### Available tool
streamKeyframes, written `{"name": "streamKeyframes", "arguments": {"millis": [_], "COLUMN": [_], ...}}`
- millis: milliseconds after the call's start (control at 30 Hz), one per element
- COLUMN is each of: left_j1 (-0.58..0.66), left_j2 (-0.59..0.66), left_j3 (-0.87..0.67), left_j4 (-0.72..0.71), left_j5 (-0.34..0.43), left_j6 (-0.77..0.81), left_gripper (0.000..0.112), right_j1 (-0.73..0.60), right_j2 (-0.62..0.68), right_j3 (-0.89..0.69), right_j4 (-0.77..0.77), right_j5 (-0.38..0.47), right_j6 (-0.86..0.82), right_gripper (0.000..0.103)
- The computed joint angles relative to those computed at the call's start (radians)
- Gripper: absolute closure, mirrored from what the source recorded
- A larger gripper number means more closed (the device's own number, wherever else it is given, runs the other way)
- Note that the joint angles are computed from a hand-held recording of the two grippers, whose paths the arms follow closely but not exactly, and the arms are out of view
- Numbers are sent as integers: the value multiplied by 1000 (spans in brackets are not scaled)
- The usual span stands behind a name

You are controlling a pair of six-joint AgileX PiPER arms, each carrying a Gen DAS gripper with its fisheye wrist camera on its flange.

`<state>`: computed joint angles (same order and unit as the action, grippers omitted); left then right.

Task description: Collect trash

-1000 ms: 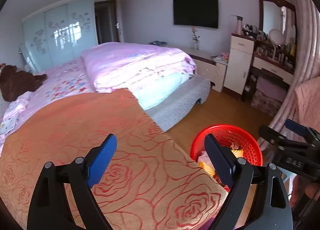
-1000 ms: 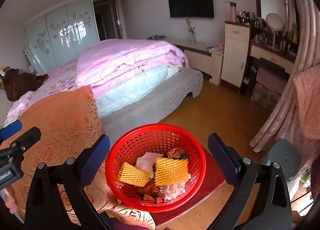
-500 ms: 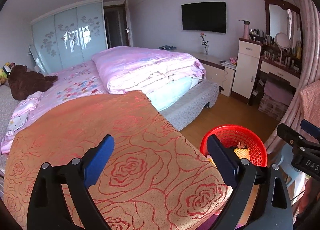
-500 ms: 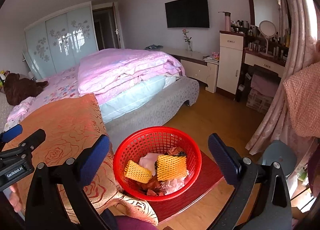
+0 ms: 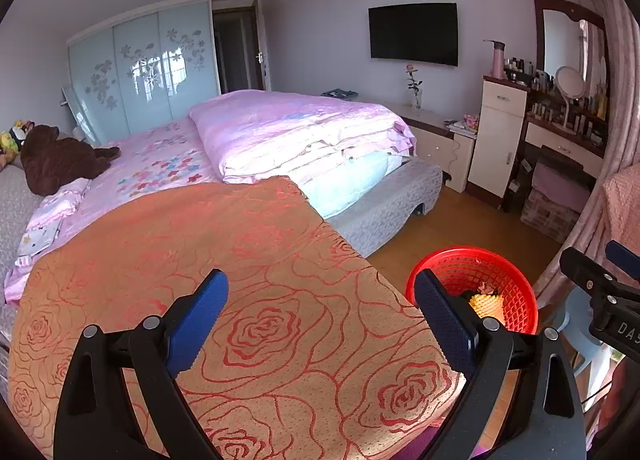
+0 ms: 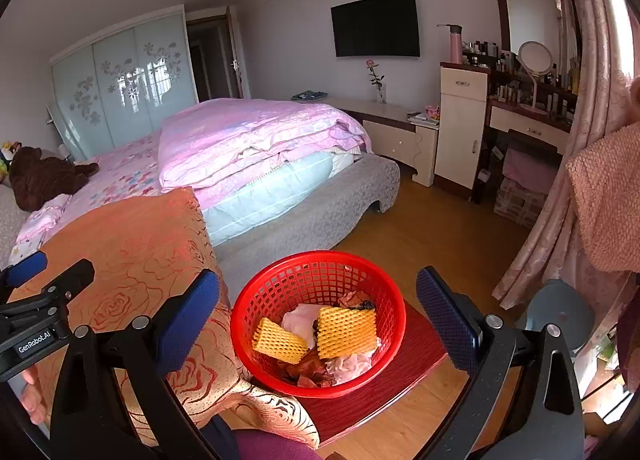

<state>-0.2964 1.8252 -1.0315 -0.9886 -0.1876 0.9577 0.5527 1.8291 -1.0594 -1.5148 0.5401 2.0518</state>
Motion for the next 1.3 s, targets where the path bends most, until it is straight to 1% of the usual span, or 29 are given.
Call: {"name": "streamKeyframes", "arguments": {"millis": [67, 100, 400, 467, 633, 733, 833, 867, 1033, 1133, 1300], "left_j1": [1, -4, -5, -2, 14, 17, 10, 11, 11, 15, 14], "left_j2": [0, 1, 4, 5, 12, 14, 17, 17, 17, 16, 16], "left_j3": [1, -3, -7, -4, 14, 19, 11, 15, 12, 16, 12], "left_j4": [1, -26, -43, -23, 115, 138, 96, 112, 90, 115, 100], "left_j5": [1, -2, 0, -1, -9, -13, -16, -18, -17, -17, -15], "left_j6": [-1, 23, 39, 19, -117, -140, -102, -118, -97, -121, -105], "left_gripper": [22, 22, 22, 21, 21, 20, 19, 19, 19, 19, 18], "right_j1": [0, 2, 1, 7, 4, 4, 6, 6, 5, 8, 7], "right_j2": [1, -1, 0, -1, 0, -1, -1, -1, 0, -2, -3], "right_j3": [0, 0, 0, -1, -2, -1, -1, -1, -2, -1, -1], "right_j4": [0, 5, 0, 10, 6, 6, 8, 8, 8, 13, 13], "right_j5": [2, 3, 0, 5, 1, 1, 3, 3, 0, 3, 2], "right_j6": [1, -3, 0, -6, -5, -5, -5, -5, -6, -9, -9], "right_gripper": [7, 7, 7, 7, 7, 7, 7, 7, 7, 7, 7]}}
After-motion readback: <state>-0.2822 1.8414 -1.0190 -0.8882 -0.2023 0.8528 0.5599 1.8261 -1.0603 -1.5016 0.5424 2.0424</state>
